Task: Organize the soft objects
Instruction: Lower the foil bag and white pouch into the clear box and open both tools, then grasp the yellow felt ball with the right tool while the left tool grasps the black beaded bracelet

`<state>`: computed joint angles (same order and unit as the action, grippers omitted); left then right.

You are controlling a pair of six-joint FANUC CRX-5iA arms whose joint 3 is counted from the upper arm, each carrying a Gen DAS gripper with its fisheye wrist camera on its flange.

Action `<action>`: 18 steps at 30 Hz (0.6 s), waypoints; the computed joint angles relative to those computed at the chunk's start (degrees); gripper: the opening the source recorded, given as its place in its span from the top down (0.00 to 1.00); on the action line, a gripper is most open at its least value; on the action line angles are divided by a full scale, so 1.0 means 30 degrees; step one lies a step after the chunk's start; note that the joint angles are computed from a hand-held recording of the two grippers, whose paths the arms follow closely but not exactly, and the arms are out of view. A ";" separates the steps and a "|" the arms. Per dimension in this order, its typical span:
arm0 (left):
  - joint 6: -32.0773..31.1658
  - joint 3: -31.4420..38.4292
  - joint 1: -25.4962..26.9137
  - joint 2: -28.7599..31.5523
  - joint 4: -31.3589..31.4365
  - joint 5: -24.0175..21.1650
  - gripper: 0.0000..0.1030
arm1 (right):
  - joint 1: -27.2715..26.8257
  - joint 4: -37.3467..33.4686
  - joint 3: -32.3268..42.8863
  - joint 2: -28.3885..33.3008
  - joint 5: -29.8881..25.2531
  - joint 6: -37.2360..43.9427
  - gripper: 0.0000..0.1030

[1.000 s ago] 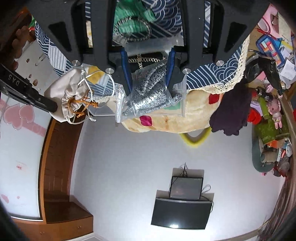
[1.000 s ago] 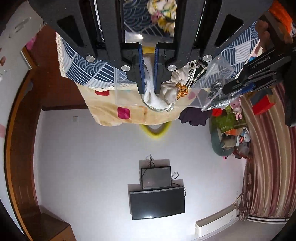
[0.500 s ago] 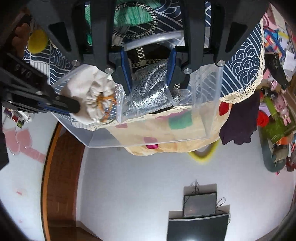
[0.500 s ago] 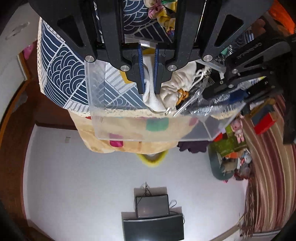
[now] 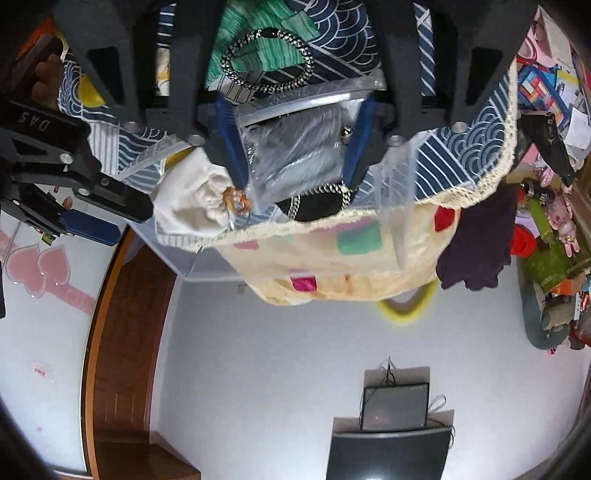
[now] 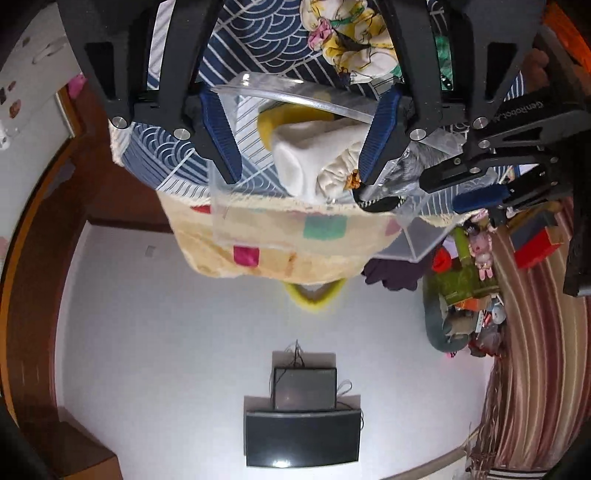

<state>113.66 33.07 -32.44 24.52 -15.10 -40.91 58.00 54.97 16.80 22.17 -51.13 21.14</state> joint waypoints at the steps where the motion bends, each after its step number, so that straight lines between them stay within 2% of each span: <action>1: 0.0145 -0.0247 -0.0021 -0.0244 -0.0206 0.0264 0.36 | 0.0057 0.0351 -0.0336 -0.0261 0.0075 -0.0245 0.35; 4: 0.0912 -0.0916 -0.0326 -0.1107 -0.1334 0.0750 0.26 | 0.0269 0.1410 -0.1083 -0.0694 0.0060 -0.1016 0.29; 6: 0.1278 -0.1229 -0.0425 -0.1487 -0.1734 0.0824 0.07 | 0.0458 0.1917 -0.1638 -0.1072 -0.0044 -0.1243 0.28; 8: 0.1984 -0.1767 -0.0564 -0.1949 -0.2197 0.0886 0.00 | 0.0590 0.2511 -0.2020 -0.1193 -0.0295 -0.1846 0.28; 11: 0.2476 -0.2412 -0.0694 -0.2336 -0.2528 0.0897 0.00 | 0.0775 0.3015 -0.2991 -0.1664 -0.0331 -0.2688 0.22; 14: 0.2654 -0.2917 -0.0752 -0.2391 -0.2547 0.0544 0.00 | 0.1063 0.2701 -0.3400 -0.1764 -0.0931 -0.2681 0.21; 17: 0.2804 -0.3068 -0.0857 -0.2264 -0.2759 0.0196 0.00 | 0.1328 0.1876 -0.3613 -0.1767 -0.1665 -0.2459 0.21; 18: 0.2823 -0.3196 -0.0872 -0.2229 -0.2777 0.0188 0.04 | 0.1371 0.1325 -0.3715 -0.1827 -0.1772 -0.2385 0.21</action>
